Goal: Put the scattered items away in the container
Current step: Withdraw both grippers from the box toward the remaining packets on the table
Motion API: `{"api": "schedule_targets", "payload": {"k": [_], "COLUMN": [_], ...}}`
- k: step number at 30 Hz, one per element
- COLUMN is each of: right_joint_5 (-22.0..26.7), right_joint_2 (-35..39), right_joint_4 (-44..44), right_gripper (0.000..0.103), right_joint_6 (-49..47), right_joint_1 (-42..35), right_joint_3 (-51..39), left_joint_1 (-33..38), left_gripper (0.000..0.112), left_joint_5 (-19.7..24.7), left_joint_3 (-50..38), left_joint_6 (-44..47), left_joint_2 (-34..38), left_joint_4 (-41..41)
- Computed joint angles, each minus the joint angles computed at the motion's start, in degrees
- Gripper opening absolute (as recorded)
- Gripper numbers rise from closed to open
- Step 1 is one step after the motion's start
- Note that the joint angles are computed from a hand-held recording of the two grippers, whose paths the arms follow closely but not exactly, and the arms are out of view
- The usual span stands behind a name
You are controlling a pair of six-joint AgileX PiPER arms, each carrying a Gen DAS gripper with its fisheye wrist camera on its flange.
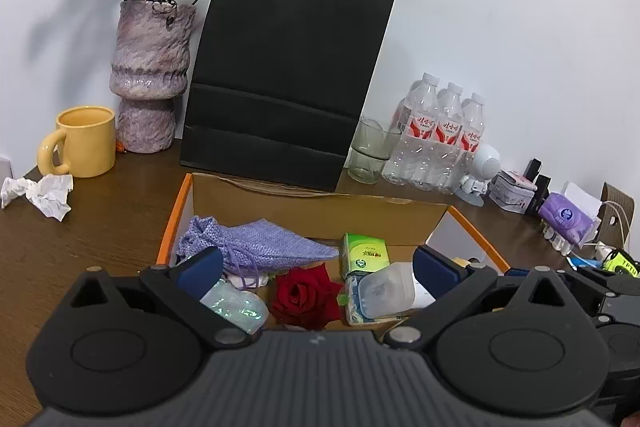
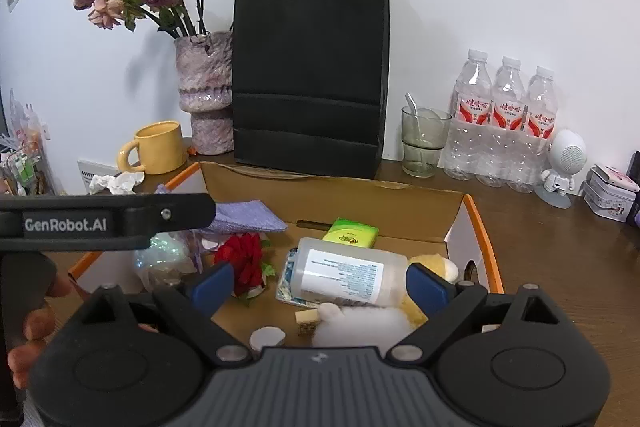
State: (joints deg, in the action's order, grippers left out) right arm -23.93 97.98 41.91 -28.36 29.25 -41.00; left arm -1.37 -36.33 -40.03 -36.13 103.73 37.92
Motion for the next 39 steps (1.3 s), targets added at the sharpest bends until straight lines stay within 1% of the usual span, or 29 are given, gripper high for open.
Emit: {"api": "schedule_targets", "payload": {"k": [8, 12, 14, 16, 17, 19, 21, 22, 24, 28, 32, 35, 36, 39], "right_joint_5": [0.6, 0.7, 0.0, -2.0, -3.4, -4.3, -4.2, -4.3, -4.8, -6.7, -6.2, -6.0, -6.3, -7.9], "right_joint_2": [-0.6, -3.0, -5.0, -7.9, -9.7, -12.5, -14.3, -14.6, -14.2, -11.2, -8.8, -7.7, -7.2, -5.1], "right_joint_4": [-0.8, -5.2, -6.4, -4.9, -5.1, -8.2, -13.8, -17.0, -20.6, -22.9, -29.1, -33.4, -34.2, -35.7], "right_gripper": [0.093, 0.093, 0.093, 0.093, 0.093, 0.093, 0.093, 0.093, 0.092, 0.087, 0.074, 0.066, 0.065, 0.055], "right_joint_6": [0.4, 4.7, 5.4, 3.8, 4.5, 8.1, 13.4, 16.1, 18.3, 18.5, 21.8, 24.1, 24.6, 27.2], "right_joint_1": [-1.0, -3.0, -4.2, -5.1, -5.9, -8.6, -11.7, -13.3, -14.9, -15.7, -17.2, -17.9, -18.0, -18.5], "right_joint_3": [0.6, 3.3, 5.4, 8.5, 10.7, 14.0, 16.7, 17.9, 19.9, 22.3, 22.9, 23.6, 23.8, 23.9], "left_joint_1": [-0.6, -0.9, -1.3, -1.4, -1.3, -1.4, -2.1, -2.6, -3.7, -7.8, -12.4, -16.5, -17.6, -20.1], "left_gripper": [0.103, 0.103, 0.103, 0.103, 0.103, 0.103, 0.103, 0.103, 0.103, 0.103, 0.103, 0.103, 0.103, 0.103], "left_joint_5": [0.5, 0.4, 0.5, 0.2, -0.4, -0.9, -1.3, -1.6, -1.8, -2.6, -4.7, -4.9, -5.5, -7.3], "left_joint_3": [0.4, 1.4, 2.3, 3.7, 4.6, 6.2, 7.9, 8.9, 10.6, 14.2, 17.7, 19.2, 19.8, 21.2], "left_joint_6": [1.7, 3.1, 4.3, 5.1, 5.2, 5.3, 6.0, 6.4, 7.2, 12.4, 17.6, 21.6, 22.3, 24.6], "left_joint_2": [-0.1, -0.9, -1.8, -3.2, -3.8, -4.9, -5.7, -6.0, -6.4, -6.8, -6.6, -6.9, -6.8, -6.4], "left_joint_4": [-1.7, -2.7, -3.7, -4.5, -4.6, -4.6, -5.8, -6.4, -7.5, -14.0, -21.4, -27.0, -28.4, -32.4]}}
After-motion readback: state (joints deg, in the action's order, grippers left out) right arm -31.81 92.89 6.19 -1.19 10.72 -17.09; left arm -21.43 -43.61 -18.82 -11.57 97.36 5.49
